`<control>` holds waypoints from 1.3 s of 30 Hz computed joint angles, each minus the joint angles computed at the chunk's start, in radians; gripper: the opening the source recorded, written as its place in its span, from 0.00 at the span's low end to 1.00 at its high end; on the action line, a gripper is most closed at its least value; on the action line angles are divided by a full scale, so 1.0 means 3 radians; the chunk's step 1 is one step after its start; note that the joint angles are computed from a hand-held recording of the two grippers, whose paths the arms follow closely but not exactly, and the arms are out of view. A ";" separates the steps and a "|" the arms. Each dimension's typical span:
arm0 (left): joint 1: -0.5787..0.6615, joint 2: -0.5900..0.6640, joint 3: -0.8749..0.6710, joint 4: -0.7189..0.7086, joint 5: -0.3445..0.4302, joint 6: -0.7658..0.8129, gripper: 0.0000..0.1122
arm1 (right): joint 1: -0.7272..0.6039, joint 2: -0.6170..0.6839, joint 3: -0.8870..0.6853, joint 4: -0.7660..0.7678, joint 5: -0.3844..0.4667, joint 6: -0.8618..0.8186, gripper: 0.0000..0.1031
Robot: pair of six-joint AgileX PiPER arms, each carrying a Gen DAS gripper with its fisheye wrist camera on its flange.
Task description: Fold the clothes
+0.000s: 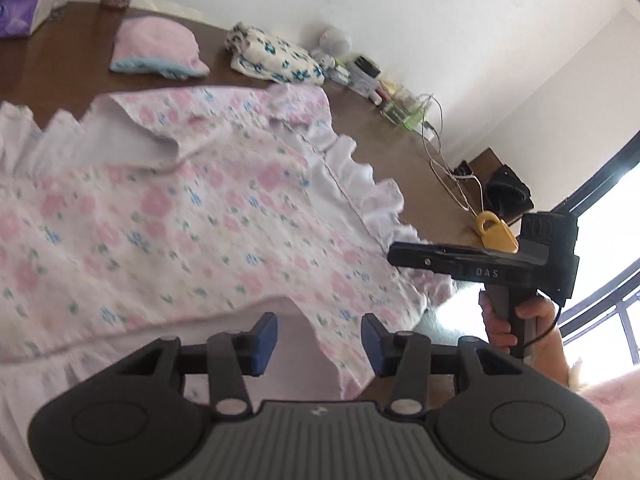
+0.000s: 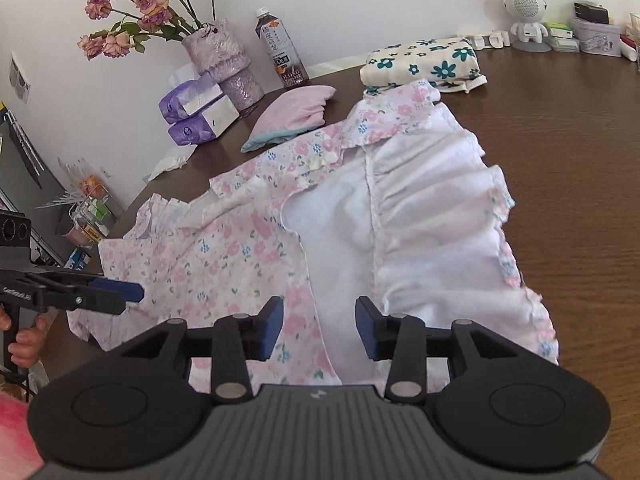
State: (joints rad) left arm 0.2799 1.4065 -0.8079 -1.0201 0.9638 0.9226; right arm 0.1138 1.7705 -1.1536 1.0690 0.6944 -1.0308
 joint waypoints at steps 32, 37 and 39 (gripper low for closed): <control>-0.0852 -0.0761 0.0769 0.0214 -0.0757 0.0176 0.10 | -0.0404 -0.0407 0.0664 -0.0056 0.0623 -0.0437 0.07; -0.0590 -0.0939 0.0668 0.0317 -0.0626 0.0079 0.27 | -0.0370 -0.0353 0.0563 -0.0013 0.0555 -0.0359 0.21; -0.0383 -0.1019 0.0579 0.0300 -0.0558 0.0076 0.28 | -0.0355 -0.0389 0.0557 0.0055 0.0460 -0.0400 0.28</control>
State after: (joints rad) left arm 0.1651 1.1009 -0.6342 -0.9301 0.7963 0.9452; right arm 0.0074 1.6538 -0.9864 1.0855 0.8324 -1.1507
